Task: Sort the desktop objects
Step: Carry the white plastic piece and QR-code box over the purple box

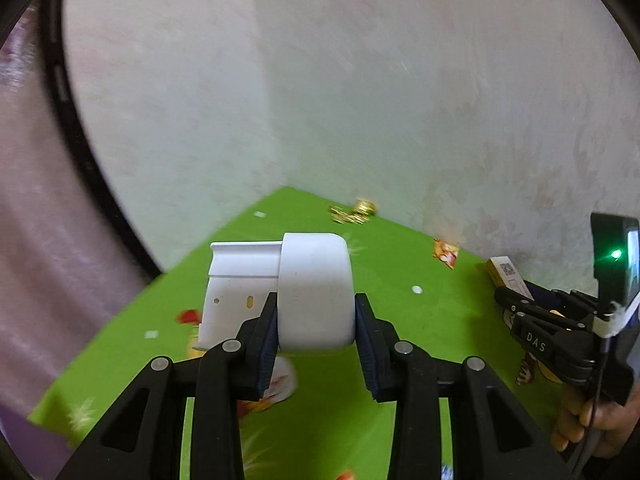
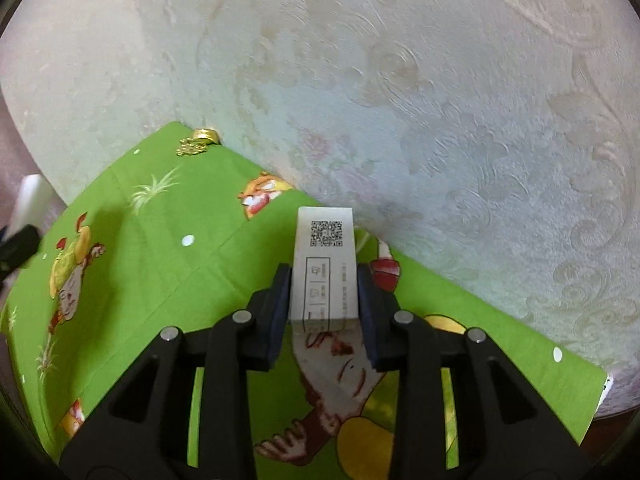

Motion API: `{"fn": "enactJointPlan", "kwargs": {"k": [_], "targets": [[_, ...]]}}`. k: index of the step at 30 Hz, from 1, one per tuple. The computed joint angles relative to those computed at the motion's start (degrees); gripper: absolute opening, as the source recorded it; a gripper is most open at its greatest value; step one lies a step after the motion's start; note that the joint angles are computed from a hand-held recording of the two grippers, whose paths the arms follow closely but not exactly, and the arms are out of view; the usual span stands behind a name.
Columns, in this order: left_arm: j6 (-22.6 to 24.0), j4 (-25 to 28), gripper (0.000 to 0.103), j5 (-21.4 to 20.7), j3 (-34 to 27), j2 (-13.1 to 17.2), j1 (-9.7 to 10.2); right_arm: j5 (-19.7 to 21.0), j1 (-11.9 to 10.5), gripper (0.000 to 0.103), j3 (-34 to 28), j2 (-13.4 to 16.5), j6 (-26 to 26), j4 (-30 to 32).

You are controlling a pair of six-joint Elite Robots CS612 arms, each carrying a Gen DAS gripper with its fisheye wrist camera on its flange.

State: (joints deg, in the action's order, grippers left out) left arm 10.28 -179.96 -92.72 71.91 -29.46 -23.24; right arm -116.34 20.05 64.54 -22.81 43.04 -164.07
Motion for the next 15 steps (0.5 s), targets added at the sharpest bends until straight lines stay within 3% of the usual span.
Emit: {"fn": "enactJointPlan", "kwargs": {"k": [6,9,15], "targets": [[-3.6,-8.3,0.036,1.8,7.2,-5.8,1.52,-1.1,1.6,0.035,1.7,-1.2,-3.6,-5.8],[-5.3,-14.1,0.036,4.3,12.0,-9.3,2.21,0.3,2.1,0.035,0.7,-1.1,-5.7,-7.1],[-9.0,-22.2,0.036,11.5,18.5,-13.3,3.48,3.6,3.4,0.035,-1.0,-1.0,-10.8,-11.2]]}}
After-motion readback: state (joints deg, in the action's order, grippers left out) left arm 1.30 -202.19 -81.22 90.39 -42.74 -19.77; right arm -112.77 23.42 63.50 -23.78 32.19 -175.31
